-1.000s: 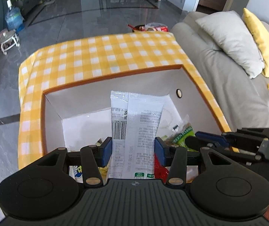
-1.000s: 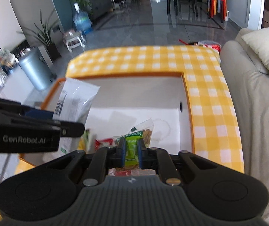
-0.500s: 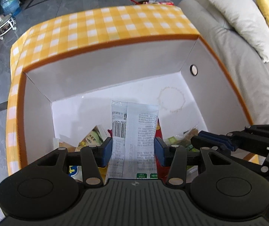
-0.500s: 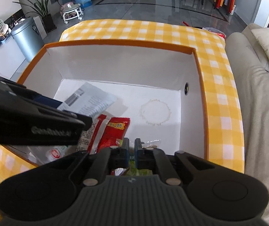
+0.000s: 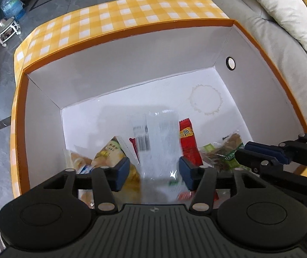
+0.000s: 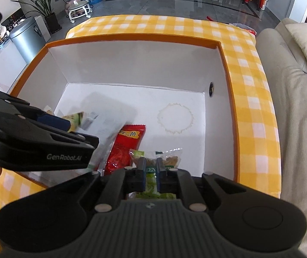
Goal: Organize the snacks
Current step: 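Open both tools to drop the packs into the box, then withdraw both tools toward the remaining snacks on the table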
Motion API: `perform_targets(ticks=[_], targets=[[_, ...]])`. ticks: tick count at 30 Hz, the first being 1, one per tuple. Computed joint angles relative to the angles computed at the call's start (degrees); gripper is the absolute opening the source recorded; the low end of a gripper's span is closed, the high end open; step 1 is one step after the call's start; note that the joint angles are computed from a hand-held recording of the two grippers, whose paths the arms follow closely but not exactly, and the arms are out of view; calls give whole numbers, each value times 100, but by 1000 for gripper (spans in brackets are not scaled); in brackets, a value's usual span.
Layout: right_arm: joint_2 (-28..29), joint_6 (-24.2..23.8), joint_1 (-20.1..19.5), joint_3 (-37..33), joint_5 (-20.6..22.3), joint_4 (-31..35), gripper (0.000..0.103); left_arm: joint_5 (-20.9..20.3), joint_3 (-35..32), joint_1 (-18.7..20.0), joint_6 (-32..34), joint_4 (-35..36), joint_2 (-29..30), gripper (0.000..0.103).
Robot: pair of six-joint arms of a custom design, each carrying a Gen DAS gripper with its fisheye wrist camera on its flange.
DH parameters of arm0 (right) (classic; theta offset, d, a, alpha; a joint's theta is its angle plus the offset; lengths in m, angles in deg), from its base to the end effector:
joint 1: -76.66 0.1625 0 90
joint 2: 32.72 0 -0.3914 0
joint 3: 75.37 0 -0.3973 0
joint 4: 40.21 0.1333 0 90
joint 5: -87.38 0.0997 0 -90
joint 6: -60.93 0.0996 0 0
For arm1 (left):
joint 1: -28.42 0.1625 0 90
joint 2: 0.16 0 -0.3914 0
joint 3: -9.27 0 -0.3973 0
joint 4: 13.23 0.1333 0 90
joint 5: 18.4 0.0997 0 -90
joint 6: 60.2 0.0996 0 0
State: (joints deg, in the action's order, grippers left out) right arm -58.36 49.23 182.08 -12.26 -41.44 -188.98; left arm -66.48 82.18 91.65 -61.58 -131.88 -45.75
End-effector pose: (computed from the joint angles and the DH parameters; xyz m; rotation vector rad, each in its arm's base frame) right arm 0.2782 -0.7420 0.0541 0.4141 -2.4053 0.4856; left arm -0.1496 -0.7402 0.1880 0.5225 2.3684 -0.2532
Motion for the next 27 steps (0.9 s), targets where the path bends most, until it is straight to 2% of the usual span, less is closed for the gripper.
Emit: perform_targets(ticks=[4,6,10,12,18,27], targets=[[-58,3,23,107,17,-83,11,62,146,-69,41,-83,-121,69],[-70,-14,45,141,-15,-151,21,128,226,-112,54,-124,-187,69],[-145,-5,87,246,-40,-268,28,195,362,-174,48,-180,-334,69],[-209,0,104,328,-16,-362,35,212,478,-206,57,-285,-446,69],[-444,-23,211,675,60,-744,48,396,1012,-399,101,-778,-874,70],[-906,103,447,1459,229,-1348,61,606,1954,-725,136,-1566,-1598,72]])
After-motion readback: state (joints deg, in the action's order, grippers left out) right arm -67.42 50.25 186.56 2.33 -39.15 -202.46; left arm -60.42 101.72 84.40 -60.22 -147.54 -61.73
